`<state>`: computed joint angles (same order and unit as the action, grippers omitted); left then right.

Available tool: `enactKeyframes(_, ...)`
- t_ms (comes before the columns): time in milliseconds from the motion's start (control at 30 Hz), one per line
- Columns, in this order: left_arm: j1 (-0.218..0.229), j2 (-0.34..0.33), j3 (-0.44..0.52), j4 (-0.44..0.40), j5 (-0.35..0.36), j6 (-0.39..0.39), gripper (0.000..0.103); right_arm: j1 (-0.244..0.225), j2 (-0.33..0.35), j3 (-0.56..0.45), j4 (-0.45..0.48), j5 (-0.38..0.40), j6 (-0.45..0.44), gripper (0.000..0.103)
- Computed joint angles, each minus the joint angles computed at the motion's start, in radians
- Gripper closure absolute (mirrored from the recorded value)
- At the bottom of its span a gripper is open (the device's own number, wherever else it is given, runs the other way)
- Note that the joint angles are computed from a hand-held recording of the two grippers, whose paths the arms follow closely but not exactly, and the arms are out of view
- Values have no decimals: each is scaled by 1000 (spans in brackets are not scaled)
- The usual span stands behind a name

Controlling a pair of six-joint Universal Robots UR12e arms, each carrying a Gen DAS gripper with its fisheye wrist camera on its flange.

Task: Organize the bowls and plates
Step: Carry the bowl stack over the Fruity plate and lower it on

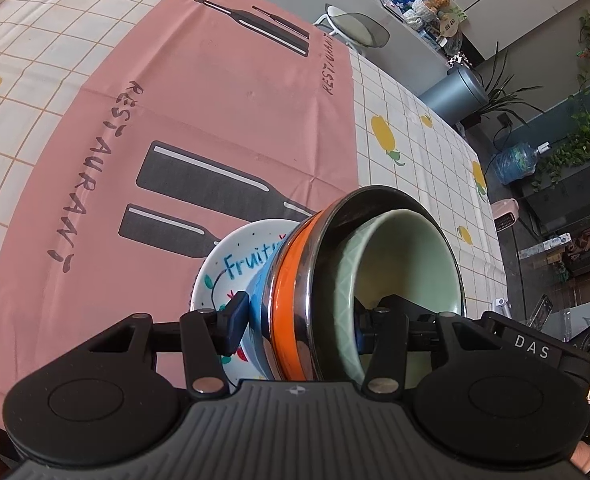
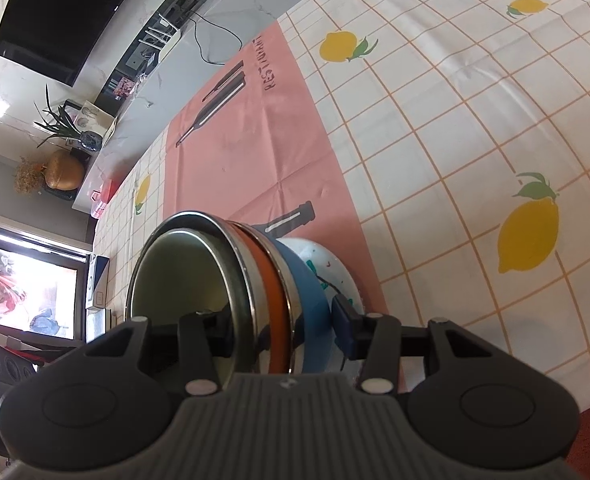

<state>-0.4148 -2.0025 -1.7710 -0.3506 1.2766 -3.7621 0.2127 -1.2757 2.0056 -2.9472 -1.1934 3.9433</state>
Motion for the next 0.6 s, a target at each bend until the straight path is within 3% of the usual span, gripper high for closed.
enactKeyframes(600, 6, -1, 10, -22, -11, 9, 49, 4, 3, -9, 3, -8, -3, 57)
